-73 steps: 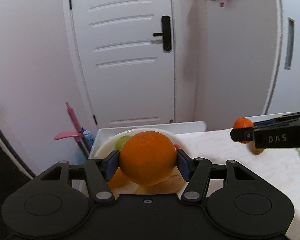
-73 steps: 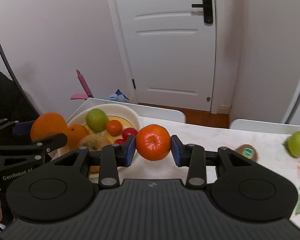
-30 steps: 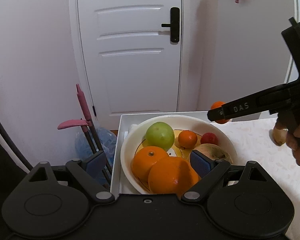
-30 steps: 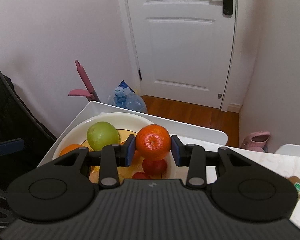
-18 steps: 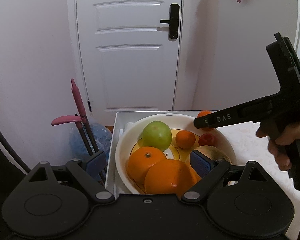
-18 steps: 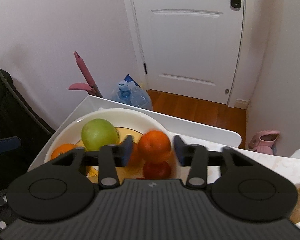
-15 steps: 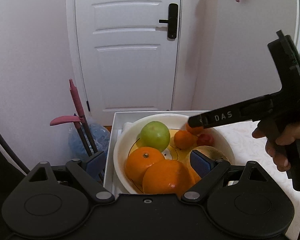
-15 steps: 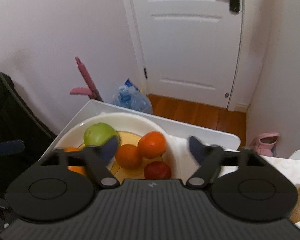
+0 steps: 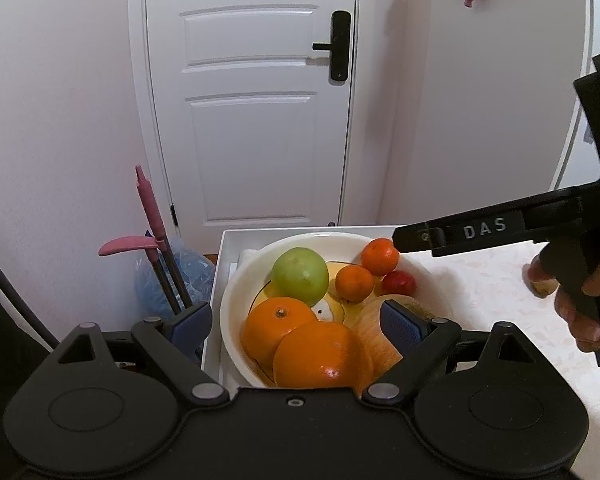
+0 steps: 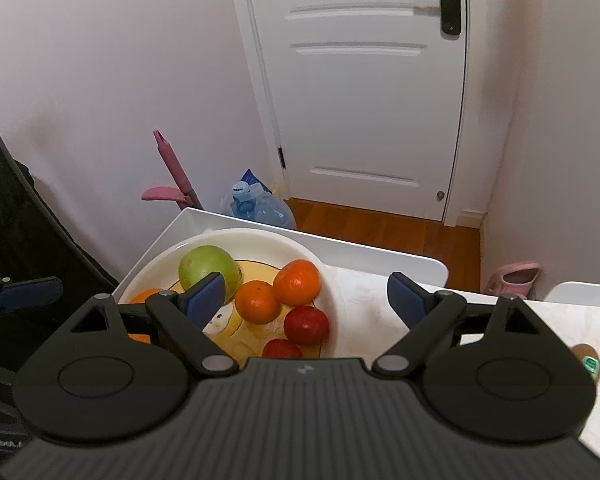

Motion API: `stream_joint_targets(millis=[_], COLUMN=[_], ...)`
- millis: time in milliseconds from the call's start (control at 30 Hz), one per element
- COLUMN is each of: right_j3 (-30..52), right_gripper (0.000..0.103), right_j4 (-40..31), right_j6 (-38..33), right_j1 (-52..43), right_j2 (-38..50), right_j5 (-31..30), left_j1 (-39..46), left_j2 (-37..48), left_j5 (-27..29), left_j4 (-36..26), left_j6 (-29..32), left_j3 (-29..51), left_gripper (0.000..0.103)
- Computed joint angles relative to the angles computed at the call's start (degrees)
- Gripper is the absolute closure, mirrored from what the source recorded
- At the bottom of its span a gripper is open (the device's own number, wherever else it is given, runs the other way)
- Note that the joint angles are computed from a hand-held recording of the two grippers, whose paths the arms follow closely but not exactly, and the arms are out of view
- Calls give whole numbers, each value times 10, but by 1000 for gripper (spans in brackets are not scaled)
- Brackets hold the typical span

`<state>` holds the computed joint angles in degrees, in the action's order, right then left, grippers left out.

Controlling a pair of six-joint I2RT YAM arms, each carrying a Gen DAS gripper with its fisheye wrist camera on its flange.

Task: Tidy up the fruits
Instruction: 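Withdraw both tools from the bowl toward the kiwi and green apple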

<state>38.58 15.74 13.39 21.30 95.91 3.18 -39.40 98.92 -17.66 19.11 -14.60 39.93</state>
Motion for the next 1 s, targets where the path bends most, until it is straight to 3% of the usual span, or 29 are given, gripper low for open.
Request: stream_joint_targets(millis=[400, 533, 700, 800, 900, 1000], right_j3=[-116, -156, -192, -203, -202, -189], right_gripper=[0, 0, 0, 0, 0, 0], right_j4=[-106, -178, -270, -315, -342, -342], right_j6=[30, 11, -70, -145, -225, -313], right_j1=[5, -43, -165, -275, -400, -524], right_j2=[-243, -356, -488, -539, -544, -496], right_j5=[51, 31, -40, -113, -200, -285], left_j1=[-68, -112, -176, -211, -240, -265], left_j2=[-64, -62, -34, -3, 30, 73], left_j5=[-44, -77, -137, -169, -185, -203], left_j4=[-64, -99, -155, -191, -215, -250], left_j6=[-15, -32, -76, -109, -132, -151], left_j3=[10, 37, 94, 138, 182, 241], left_gripper=[9, 9, 8, 0, 0, 0])
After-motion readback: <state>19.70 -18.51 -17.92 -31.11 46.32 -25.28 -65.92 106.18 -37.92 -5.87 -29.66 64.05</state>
